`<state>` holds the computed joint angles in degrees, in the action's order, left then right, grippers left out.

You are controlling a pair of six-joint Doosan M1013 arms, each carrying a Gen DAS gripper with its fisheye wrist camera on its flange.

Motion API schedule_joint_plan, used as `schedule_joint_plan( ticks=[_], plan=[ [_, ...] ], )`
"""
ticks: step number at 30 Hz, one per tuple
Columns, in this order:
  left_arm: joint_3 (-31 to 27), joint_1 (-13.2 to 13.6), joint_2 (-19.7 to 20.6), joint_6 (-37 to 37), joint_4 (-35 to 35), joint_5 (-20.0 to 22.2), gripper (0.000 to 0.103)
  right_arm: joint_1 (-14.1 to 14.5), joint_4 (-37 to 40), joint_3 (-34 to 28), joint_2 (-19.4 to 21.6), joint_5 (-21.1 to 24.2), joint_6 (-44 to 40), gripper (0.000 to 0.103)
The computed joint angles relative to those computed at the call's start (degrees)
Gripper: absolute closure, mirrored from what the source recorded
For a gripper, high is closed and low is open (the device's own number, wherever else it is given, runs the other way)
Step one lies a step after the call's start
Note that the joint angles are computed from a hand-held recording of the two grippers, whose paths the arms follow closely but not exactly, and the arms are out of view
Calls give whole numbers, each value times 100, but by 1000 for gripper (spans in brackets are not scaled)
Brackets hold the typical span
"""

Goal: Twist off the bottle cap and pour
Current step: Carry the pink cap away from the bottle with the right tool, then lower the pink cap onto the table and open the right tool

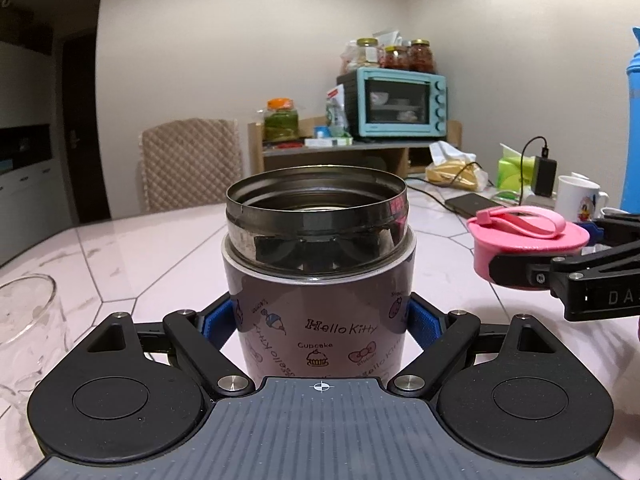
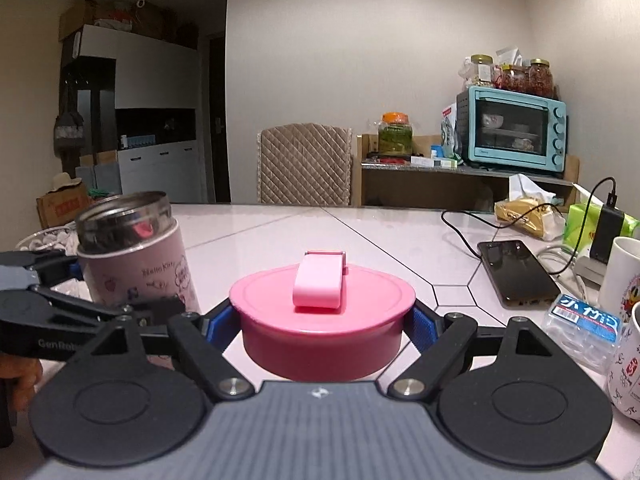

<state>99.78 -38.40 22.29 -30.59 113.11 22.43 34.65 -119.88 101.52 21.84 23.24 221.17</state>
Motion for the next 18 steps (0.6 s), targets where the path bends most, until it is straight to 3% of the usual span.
schedule_joint_plan(
  ticks=[14,18],
  plan=[
    [-36,-85,40,352,-423,210,13,-59,594,-67,28,-329,-539,18],
    [-26,-98,15,467,-524,214,13,-56,1127,-141,67,-398,-1084,18]
  ],
)
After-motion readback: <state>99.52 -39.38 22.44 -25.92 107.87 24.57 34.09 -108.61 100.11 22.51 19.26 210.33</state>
